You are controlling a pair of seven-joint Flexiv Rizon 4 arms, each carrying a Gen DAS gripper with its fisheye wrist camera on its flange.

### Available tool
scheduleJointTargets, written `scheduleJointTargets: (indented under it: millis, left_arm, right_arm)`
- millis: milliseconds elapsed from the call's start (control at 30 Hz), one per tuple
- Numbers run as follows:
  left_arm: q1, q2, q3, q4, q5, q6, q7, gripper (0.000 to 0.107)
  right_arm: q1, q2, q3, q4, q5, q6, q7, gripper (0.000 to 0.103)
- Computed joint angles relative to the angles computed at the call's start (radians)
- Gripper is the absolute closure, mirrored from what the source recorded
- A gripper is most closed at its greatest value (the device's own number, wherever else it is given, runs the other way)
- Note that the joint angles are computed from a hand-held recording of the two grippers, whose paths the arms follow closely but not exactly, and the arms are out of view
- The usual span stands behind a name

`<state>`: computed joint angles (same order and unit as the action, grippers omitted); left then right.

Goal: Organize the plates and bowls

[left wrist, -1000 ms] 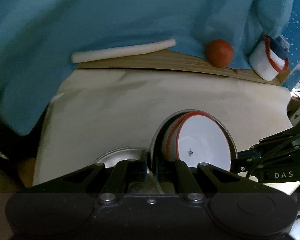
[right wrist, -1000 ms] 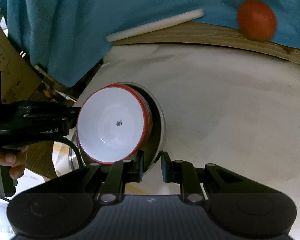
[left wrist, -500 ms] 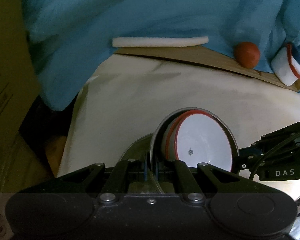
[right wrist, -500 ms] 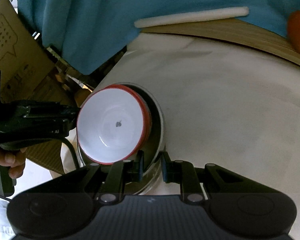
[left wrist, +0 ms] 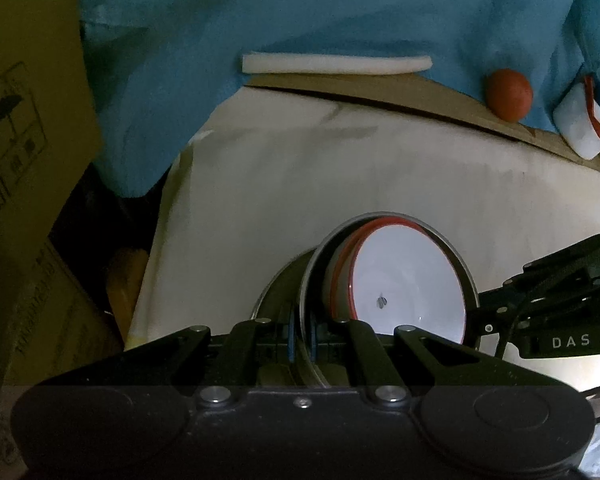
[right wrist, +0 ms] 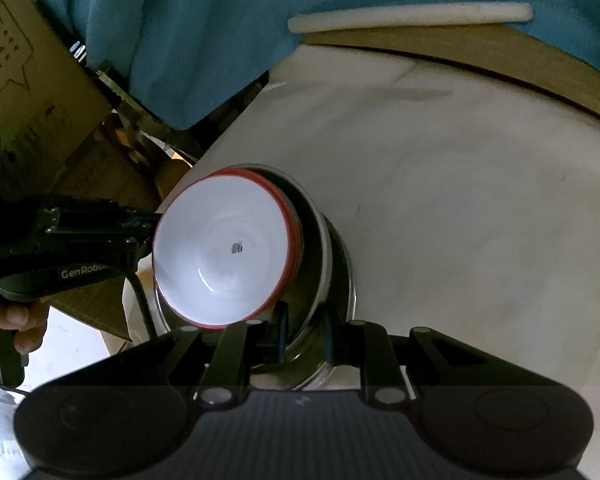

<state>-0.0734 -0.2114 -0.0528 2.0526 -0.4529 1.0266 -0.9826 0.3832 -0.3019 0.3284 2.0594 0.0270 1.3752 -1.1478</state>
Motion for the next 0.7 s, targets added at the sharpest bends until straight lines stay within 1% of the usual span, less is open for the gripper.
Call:
scheduleJointTargets:
  millis: [467, 700]
  left_arm:
    - [0.001, 0.000, 0.017, 0.004, 0.070, -0.020, -0.044, 0.100]
    - [0.004, -0.006, 0.016, -0.001, 0.085, -0.023, -0.049, 0.100]
  right_arm:
    - [0.007, -0.011, 0.003, -0.004, 0.005, -0.006, 0.005, 0.083]
    - [0.019, -0.017, -0.008, 0.000, -0.012, 0.003, 0.029, 0.083]
